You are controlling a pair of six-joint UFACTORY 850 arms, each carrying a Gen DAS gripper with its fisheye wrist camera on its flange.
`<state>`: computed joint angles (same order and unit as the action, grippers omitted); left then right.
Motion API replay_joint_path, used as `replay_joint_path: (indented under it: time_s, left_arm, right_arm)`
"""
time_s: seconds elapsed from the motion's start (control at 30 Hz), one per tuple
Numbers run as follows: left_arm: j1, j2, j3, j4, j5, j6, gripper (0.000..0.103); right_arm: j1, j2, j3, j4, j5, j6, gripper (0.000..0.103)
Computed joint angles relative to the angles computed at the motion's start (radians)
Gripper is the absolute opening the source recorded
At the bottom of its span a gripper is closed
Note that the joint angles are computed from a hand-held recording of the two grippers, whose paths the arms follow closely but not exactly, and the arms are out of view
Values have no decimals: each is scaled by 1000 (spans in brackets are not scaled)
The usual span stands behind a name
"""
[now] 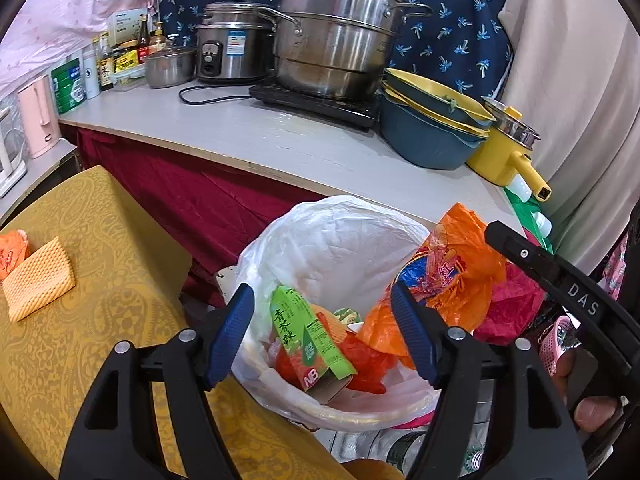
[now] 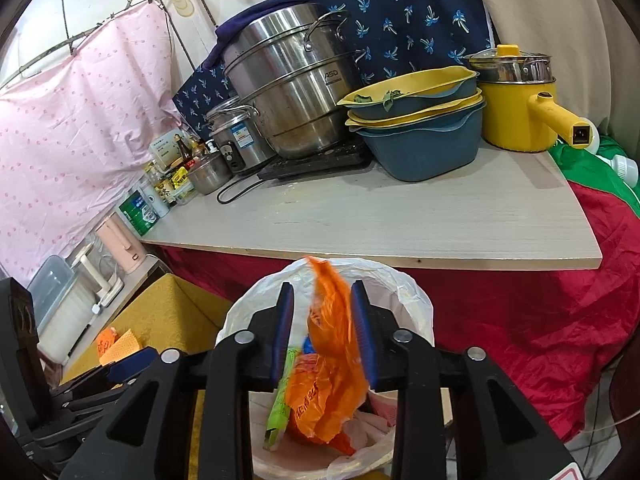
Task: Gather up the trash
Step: 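Open both tools over the bin to drop the box and bag, then move both open tools back from the bin to the table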
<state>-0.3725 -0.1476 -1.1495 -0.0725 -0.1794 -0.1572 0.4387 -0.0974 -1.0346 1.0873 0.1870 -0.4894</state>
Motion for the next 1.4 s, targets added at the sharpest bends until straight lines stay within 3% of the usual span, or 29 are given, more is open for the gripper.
replay_joint_path:
  time_s: [0.2,0.97,1.4]
  left_arm:
    - [15,32,25,41,6,-54,76]
    - [93,234,182,351,11,-366,80]
    - [227,380,285,255,4,-262,80]
  right_arm:
    - [11,13,-2,27,14,-27,38]
    - [141,40,-60,270,61,-309,43]
    - [266,-15,-164,424,74,-503,43]
